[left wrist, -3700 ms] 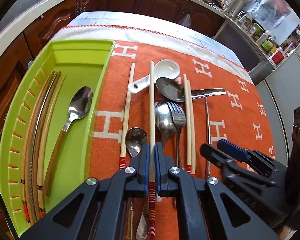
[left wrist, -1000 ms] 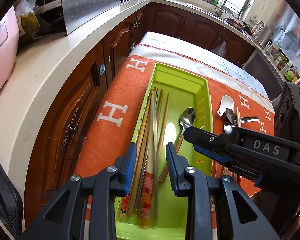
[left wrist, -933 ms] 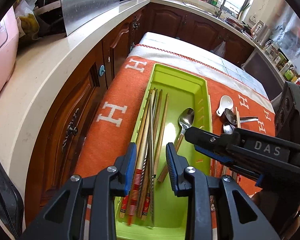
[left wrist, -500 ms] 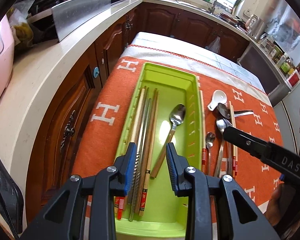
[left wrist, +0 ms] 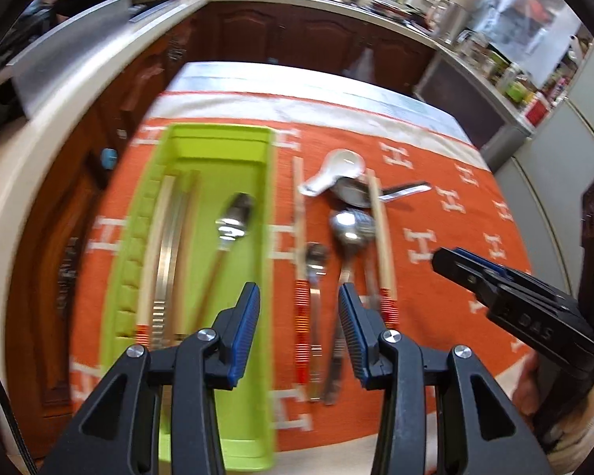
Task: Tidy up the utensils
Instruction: 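Move both open tools back over the remaining spoons and fork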
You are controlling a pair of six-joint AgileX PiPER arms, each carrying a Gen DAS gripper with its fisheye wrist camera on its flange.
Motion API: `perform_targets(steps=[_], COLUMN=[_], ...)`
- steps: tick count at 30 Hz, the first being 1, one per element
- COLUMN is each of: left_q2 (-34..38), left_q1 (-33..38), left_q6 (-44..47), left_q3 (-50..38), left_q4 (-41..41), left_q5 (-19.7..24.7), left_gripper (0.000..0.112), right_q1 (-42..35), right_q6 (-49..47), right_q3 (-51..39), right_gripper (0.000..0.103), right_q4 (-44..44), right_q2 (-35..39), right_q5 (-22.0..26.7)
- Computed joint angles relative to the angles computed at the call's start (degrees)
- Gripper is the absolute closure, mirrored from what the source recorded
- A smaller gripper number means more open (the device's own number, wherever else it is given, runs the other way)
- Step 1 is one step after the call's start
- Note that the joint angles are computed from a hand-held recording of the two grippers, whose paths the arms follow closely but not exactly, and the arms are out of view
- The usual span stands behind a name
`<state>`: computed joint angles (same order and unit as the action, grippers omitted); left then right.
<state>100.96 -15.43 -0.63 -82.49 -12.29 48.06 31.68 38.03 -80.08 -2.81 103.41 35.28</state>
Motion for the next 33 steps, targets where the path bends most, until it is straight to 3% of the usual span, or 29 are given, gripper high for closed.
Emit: perform_targets(steps=[4, 12, 16, 21, 26, 33], left_q2=[3.2, 15.7, 20.0, 20.8, 19.1, 19.8], left_q1=[-1.6, -4.2, -4.9, -5.3, -5.2, -4.6], left_q6=[0.0, -4.5, -4.0, -2.1, -0.4, -0.8], left_q3=[-4.7, -23.4, -28.7, -26.8, -21.3, -19.0], left_q4=[-0.2, 5.7, 5.3, 3.2, 0.1, -0.7], left_q5=[1.4, 8.4, 12.2, 12.8, 11.1, 10.3], left_gripper=[0.073, 0.073, 0.081, 0.097, 0.098, 0.098], right_q1=[-2.7, -8.4, -10.3, -10.2, -9.6, -7.9], right_q6=[-2.8, -11.6, -18.7, -24.6, -33.0, -37.3], right_q3=[2.2, 2.5, 2.4, 1.7, 1.1, -0.1], right_gripper=[0.071, 0.071, 0.071, 0.071, 0.071, 0.071], right_q4=[2.1, 10.5, 17.7, 22.9, 29.3, 31.0], right_q2=[-0.4, 1.6, 2.8, 4.8, 6.3, 6.8], right_q5=[-1.2, -3.5, -3.8, -3.3, -2.9, -3.5])
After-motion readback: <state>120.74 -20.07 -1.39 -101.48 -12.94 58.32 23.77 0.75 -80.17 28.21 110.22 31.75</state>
